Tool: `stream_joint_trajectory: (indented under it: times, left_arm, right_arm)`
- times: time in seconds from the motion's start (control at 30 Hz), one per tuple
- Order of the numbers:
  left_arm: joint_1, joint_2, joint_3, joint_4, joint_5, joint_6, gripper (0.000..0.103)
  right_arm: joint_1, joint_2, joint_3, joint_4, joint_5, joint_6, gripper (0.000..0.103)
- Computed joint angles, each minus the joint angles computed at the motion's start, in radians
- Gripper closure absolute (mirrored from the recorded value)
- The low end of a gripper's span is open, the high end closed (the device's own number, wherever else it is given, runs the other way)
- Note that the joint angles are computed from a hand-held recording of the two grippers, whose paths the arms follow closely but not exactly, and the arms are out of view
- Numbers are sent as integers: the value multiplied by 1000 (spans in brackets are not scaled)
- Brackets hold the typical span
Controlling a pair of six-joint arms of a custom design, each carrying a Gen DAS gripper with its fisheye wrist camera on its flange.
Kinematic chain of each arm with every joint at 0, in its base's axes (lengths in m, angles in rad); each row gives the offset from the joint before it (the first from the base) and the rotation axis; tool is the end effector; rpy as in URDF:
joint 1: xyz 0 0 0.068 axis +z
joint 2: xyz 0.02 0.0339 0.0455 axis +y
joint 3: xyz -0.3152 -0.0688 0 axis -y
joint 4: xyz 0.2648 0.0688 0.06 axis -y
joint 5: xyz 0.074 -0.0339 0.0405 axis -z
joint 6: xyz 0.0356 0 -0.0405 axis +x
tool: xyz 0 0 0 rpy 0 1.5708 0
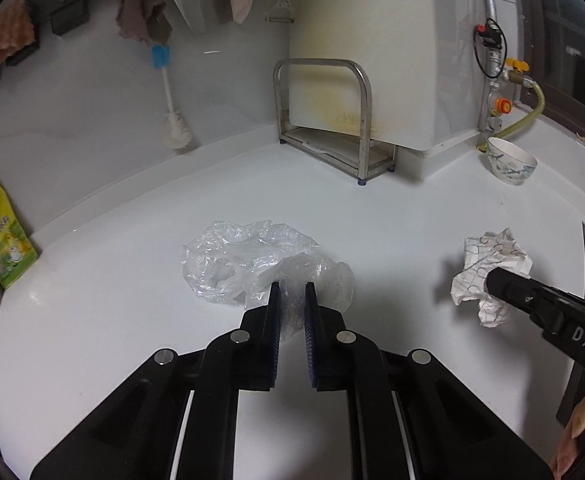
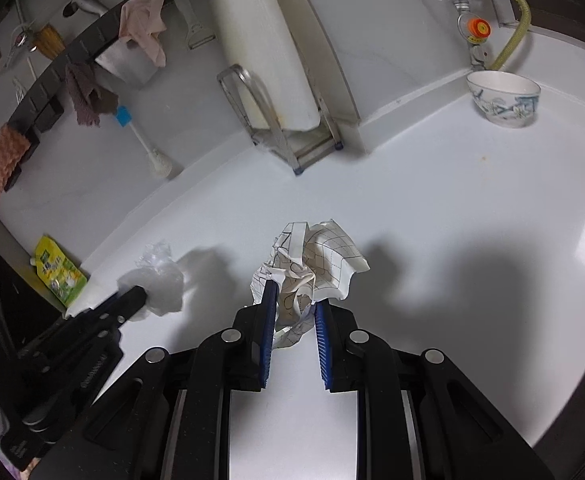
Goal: Collect trash
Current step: 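Carry the plastic bag and paper with both tools over the grey bin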
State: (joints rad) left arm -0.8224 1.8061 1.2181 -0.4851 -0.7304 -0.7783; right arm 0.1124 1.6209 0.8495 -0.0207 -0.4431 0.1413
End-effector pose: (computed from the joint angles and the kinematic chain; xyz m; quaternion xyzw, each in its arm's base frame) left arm 0.2862 -0.2733 0.2347 -0.0680 0.9070 0.0760 0.4086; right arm 0.3382 0.0535 0.2111 -0.0704 0.9037 0.2485 0.3416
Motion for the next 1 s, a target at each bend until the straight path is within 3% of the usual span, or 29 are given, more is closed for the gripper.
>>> stream_joint_trajectory:
  times: [0.23,0.5,0.73,1.0]
  left_arm:
    - [-154,-97,-71,-162,-105,-168,92]
    - [-375,-156,-93,-453,-158,-514,92]
    - [-607,-134,-67,-707,-160,-876,92]
    - [-812,-45,-12,-817,-111,-1106,92]
  right_arm:
    - [3,-200,-160,-57,28,-3,85]
    - [49,-541,-296,-202,77,9,85]
    - [68,-948,-393,-490,134,-14,85]
    - [132,-1348,-413,-864,199,-5,85]
